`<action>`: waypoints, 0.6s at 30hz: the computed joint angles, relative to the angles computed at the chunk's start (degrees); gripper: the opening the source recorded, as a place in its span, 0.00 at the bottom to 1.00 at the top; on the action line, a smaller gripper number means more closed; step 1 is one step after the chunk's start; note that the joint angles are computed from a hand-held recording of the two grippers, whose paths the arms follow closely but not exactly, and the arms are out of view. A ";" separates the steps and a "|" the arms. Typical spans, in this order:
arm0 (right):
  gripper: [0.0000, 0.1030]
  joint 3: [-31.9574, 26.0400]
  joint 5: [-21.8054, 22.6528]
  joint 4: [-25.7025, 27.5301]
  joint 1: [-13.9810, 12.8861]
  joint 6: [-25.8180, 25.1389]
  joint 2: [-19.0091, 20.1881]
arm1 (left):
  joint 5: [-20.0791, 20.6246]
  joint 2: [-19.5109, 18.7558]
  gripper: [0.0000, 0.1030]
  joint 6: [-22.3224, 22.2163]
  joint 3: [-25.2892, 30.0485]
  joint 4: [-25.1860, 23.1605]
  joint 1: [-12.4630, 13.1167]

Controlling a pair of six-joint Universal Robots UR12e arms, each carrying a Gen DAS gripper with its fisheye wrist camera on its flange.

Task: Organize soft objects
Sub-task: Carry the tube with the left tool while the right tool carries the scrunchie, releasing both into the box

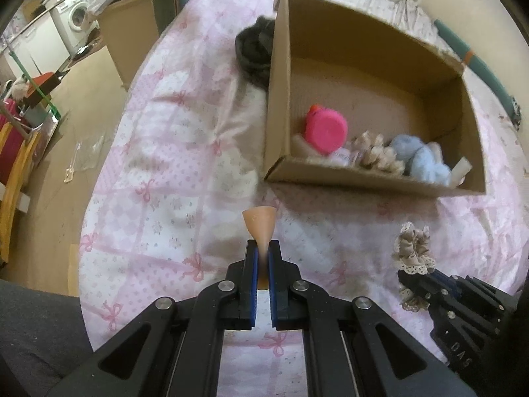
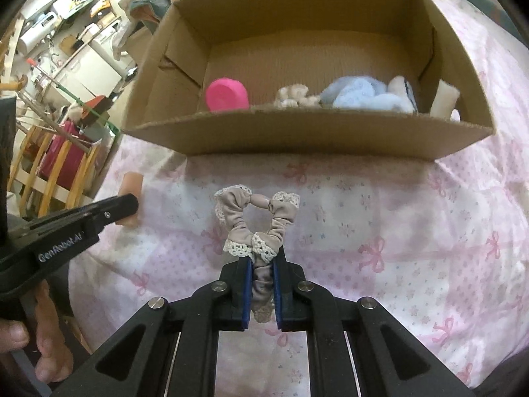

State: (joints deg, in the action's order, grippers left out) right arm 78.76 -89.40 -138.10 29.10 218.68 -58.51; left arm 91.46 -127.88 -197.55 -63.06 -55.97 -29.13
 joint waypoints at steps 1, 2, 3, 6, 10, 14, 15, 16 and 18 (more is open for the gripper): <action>0.11 0.38 -0.14 -0.90 -0.08 0.26 -0.34 | 0.10 0.24 0.05 0.05 -0.27 1.20 -0.06; 0.11 0.87 -0.17 -2.05 -0.21 0.74 -0.74 | 0.20 0.52 0.05 0.38 -0.60 2.75 -0.16; 0.11 1.04 -0.32 -2.89 -0.27 1.03 -0.90 | 0.33 0.64 0.05 0.90 -0.63 3.70 -0.29; 0.11 1.71 -1.23 -4.77 -0.55 1.27 -1.87 | -0.14 0.81 0.05 2.56 -0.32 6.36 -0.55; 0.11 2.40 -2.25 -7.16 -1.13 1.67 -2.95 | -1.51 0.05 0.05 3.91 1.87 6.59 -0.60; 0.11 3.10 -2.41 -9.07 -2.07 2.92 -3.76 | -2.76 -0.96 0.05 5.25 4.40 6.61 -0.61; 0.11 3.20 -2.66 -9.29 -2.35 2.77 -4.00 | -2.85 -1.27 0.05 5.45 5.01 6.62 -0.62; 0.11 3.34 -2.95 -9.51 -2.55 2.63 -4.22 | -3.23 -1.85 0.05 5.87 6.03 6.52 -0.60; 0.11 3.44 -3.09 -10.19 -3.10 2.17 -4.42 | -3.67 -2.76 0.05 6.41 7.60 6.14 -0.59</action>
State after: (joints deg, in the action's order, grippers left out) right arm 82.20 -92.49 -148.29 26.00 220.85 -62.93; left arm 87.79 -130.64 -191.14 -55.46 -49.83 -29.72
